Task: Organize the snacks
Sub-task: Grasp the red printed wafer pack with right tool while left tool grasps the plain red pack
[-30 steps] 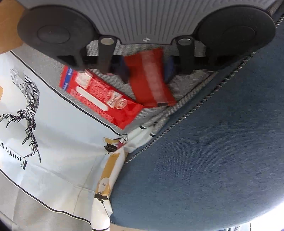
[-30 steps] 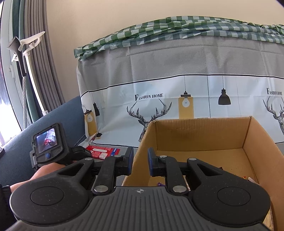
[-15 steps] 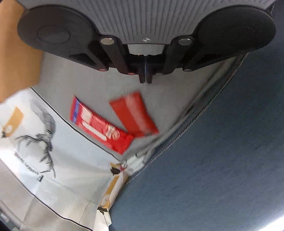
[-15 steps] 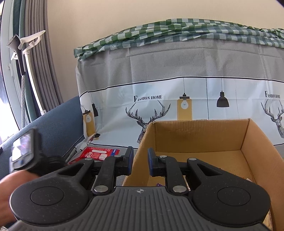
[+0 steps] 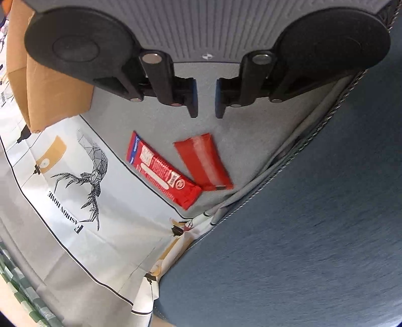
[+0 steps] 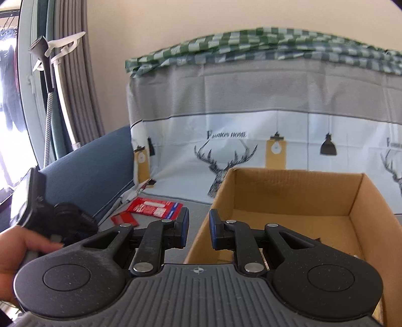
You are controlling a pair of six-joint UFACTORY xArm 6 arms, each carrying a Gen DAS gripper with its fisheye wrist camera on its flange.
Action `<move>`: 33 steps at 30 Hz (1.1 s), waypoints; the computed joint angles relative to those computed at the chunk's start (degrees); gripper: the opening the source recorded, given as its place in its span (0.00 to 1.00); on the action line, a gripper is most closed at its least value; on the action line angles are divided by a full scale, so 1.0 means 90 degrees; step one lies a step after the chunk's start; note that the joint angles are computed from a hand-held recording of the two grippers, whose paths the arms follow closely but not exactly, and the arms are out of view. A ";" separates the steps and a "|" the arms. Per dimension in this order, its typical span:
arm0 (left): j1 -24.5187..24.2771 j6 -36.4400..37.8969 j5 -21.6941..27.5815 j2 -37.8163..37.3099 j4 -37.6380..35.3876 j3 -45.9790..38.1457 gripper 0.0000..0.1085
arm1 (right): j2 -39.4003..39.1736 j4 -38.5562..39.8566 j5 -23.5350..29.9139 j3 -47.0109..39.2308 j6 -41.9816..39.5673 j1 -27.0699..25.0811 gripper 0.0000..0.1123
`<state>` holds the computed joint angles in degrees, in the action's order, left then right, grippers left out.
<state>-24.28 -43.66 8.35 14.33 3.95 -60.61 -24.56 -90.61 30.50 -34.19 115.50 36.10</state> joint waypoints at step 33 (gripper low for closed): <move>0.0115 0.1224 0.1047 0.0502 -0.2409 -0.0857 0.31 | 0.8351 0.8450 0.0949 -0.9469 -1.1785 -0.0738 0.79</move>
